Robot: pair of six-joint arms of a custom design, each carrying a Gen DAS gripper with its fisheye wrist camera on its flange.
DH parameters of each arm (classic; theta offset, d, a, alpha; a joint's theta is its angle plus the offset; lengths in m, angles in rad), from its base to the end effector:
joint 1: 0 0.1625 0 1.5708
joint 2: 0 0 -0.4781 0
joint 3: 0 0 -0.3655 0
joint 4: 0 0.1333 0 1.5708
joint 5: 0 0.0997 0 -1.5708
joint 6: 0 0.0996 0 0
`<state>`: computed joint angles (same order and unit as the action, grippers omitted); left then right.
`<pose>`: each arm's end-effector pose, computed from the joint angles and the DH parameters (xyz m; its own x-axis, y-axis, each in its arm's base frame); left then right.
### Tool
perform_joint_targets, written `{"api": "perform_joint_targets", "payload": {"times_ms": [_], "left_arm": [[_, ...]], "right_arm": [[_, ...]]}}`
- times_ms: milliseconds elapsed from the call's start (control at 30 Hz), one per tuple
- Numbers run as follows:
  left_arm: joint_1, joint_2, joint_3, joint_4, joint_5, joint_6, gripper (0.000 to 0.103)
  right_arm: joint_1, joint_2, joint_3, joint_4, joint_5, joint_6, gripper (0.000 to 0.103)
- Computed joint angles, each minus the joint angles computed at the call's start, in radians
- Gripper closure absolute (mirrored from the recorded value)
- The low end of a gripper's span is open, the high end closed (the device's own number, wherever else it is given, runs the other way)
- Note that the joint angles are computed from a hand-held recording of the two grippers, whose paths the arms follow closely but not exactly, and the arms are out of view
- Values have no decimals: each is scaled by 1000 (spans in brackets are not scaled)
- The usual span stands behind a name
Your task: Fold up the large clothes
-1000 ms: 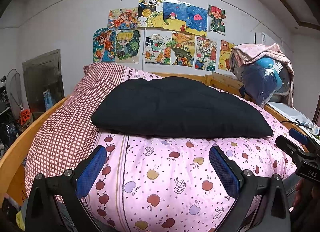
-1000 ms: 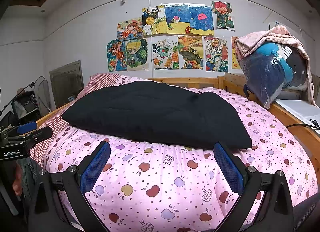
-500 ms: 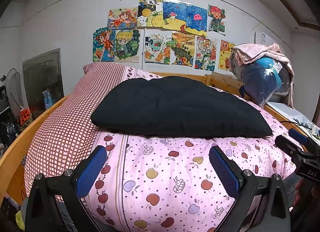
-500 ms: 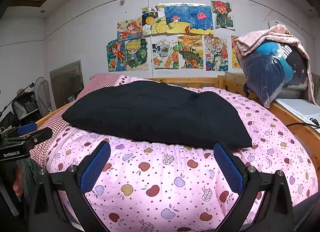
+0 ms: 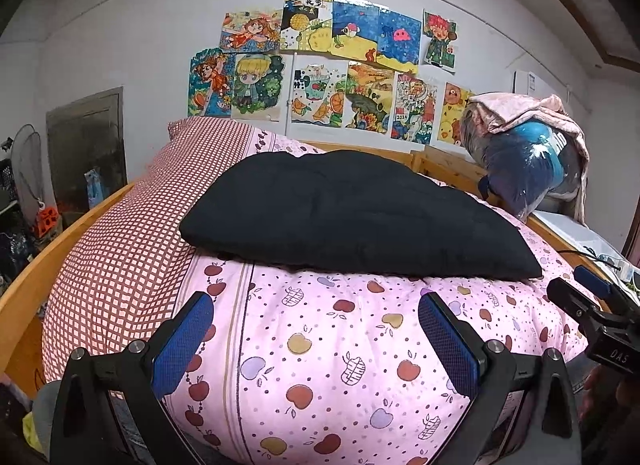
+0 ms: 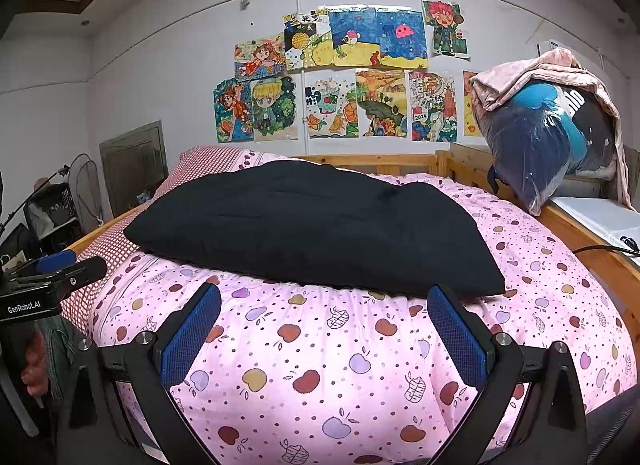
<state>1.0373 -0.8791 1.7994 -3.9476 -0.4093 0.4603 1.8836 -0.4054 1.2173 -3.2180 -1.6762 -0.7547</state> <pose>-0.1000 -0.6111 0.3344 -0.6965 -0.4781 -0.5351 0.4101 0.3467 -0.8436 0.3726 -0.7531 0.0933 -0.5653 -0.6062 0.5594 -0.8151 0.3063 -0.4918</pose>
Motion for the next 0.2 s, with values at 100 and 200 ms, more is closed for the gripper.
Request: {"api": "perform_joint_targets", "payload": {"times_ms": [100,200], "left_arm": [[-1,0,0,2,1,-5,0],[-1,1,-6,6,7,-7,0]], "right_arm": [[1,1,0,-1,-3,1,2],[2,-1,6,-5,-2,2,2]]}}
